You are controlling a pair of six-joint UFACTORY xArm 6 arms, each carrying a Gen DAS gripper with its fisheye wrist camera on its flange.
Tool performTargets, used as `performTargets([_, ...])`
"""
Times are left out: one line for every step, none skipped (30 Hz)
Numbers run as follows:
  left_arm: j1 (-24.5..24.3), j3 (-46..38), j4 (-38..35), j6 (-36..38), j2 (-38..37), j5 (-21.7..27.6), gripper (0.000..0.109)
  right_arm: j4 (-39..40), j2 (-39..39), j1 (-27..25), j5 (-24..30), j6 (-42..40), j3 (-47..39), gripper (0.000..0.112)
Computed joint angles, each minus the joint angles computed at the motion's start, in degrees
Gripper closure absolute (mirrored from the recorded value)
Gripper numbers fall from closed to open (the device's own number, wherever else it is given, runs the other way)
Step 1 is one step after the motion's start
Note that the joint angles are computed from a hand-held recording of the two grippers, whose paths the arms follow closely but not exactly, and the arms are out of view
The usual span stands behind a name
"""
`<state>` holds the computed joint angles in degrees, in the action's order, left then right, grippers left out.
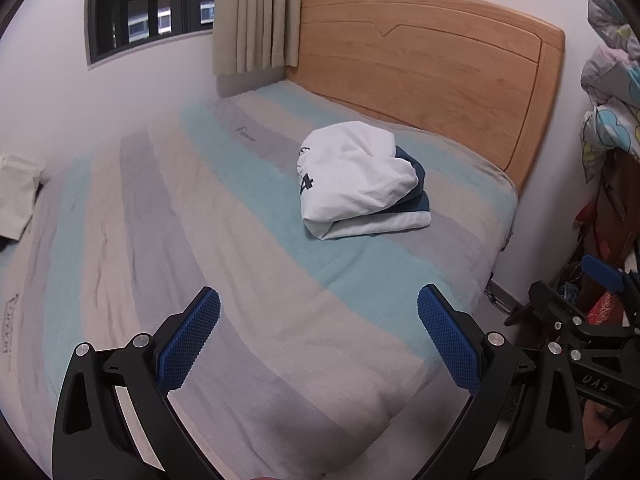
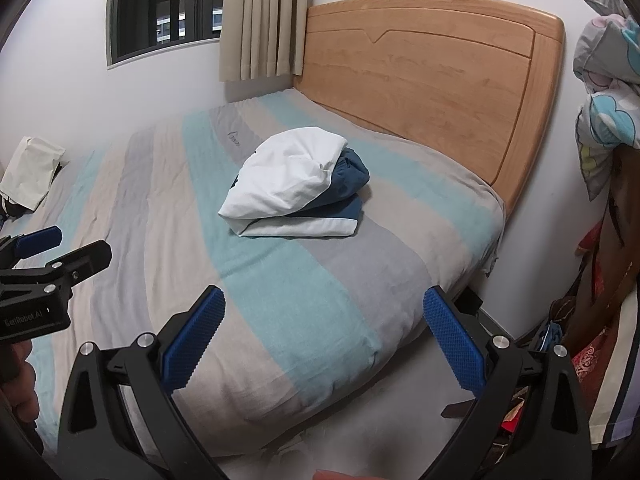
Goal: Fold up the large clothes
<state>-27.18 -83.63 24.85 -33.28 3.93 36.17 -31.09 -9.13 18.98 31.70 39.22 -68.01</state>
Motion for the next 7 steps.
performTargets([0.04, -0.66, -1.28, 1.08, 0.41, 0.55, 0.011, 0.26, 0.09, -0.11, -0.12, -0.12, -0.12, 0.017])
performTargets([0.06, -1.47, -2.14, 1.80, 0.93, 1.44, 0.011, 0.37, -0.06, -0.10, -0.30, -0.03, -0.04, 0.017])
performTargets([0.06, -2.15, -2.72, 2.36, 1.36, 2.27, 0.011, 0.60, 0.31, -0.28, -0.37, -0.41, -0.44, 0.017])
performTargets([0.11, -2.25, -3.25, 2.87, 1.47, 2.21, 0.011, 0.76, 0.54, -0.33, -0.26, -0.63, -0.74, 0.017])
performTargets([0.16, -2.11, -3.41, 2.92, 1.43, 1.92, 0.011, 0.95, 0.47, -0.30, -0.31, -0.70, -0.70, 0.017])
performTargets([0.20, -2.19, -3.36, 2.84, 1.47, 1.87, 0.011, 1.12, 0.67, -0.45, -0.46, -0.97, -0.86, 0.017])
performTargets([0.24, -2.38, -3.21, 2.68, 1.58, 1.96, 0.011, 1.13, 0.97, -0.52, -0.40, -1.12, -1.19, 0.017])
